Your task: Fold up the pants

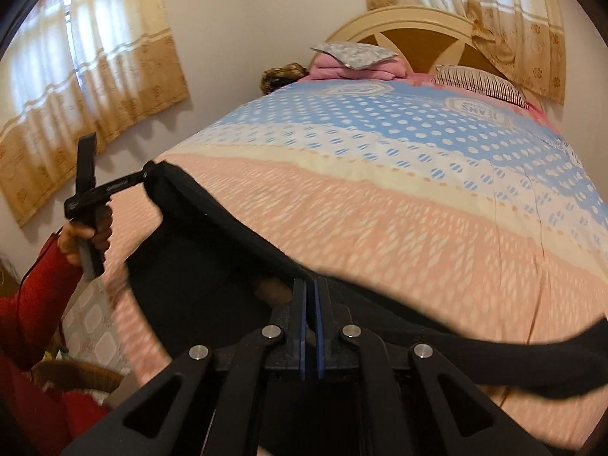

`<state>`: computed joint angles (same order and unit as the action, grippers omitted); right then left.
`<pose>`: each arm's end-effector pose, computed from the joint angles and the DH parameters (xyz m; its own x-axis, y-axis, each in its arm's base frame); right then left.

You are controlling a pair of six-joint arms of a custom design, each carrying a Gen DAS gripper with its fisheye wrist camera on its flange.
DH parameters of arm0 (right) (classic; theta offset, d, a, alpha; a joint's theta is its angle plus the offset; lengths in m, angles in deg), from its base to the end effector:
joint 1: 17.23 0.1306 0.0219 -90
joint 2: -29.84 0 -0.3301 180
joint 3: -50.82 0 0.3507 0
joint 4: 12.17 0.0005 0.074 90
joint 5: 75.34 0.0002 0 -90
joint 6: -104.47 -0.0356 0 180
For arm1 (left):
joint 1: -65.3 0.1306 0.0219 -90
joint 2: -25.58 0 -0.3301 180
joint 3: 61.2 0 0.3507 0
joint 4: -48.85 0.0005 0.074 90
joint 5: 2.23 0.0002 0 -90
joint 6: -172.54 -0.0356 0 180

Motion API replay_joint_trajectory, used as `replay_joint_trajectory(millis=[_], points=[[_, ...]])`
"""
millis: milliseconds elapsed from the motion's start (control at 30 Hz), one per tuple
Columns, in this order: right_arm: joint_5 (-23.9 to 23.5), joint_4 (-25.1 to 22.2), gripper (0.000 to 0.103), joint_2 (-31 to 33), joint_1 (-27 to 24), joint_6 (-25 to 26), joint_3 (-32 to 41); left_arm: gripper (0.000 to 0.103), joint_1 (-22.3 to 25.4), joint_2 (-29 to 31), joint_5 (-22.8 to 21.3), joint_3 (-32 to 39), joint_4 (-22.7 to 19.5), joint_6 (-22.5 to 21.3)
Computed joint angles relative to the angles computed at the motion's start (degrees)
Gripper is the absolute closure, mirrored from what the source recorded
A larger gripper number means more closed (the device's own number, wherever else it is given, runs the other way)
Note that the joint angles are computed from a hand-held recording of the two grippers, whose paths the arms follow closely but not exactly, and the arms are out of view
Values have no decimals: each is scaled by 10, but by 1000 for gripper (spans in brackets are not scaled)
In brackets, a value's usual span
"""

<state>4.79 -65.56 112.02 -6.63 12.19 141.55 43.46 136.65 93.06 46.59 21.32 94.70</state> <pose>0.3931 0.0793 0.4327 -0.7045 -0.0920 -0.7037 -0.2729 0.9504 0.1490 0.5412 -0.2210 0.3623 -0.5583 -0.0022 -0.8297 0.3338 0.9149 -0.2271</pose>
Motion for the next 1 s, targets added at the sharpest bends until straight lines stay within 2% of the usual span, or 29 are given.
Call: replay_joint_trajectory(millis=[100,200,367,467,533,633,700,733,833,933,1000], points=[[25,8,99,-68,40,-20,-77,77,1,-48,0,-92,41,-5],[56,15,99,-101,76,-41,-145,76,2,-64,2,-135,33,-7],[68,32,99,-108,104,-72,-211,74,-3,-86,-17,-196,40,-20],[93,38,99,-113,123,-76,-231,56,-7,-88,-41,-206,38,-46],[115,36,99,-105,138,-65,-234,42,0,-97,-36,-213,28,-36],[137,33,99,-107,151,-42,-243,33,8,-124,-36,-239,13,-46],[138,28,99,-106,150,-36,-240,29,8,-140,-62,-245,-13,-69],[132,26,99,-105,146,-34,-239,29,11,-149,-68,-256,-13,-75],[111,14,96,-99,134,-38,-226,29,9,-164,-123,-252,-17,-65],[77,-4,96,-99,115,-53,-204,29,8,-170,-132,-237,-6,-49],[52,11,95,-112,98,-70,-194,29,1,-165,-135,-223,-5,-45]])
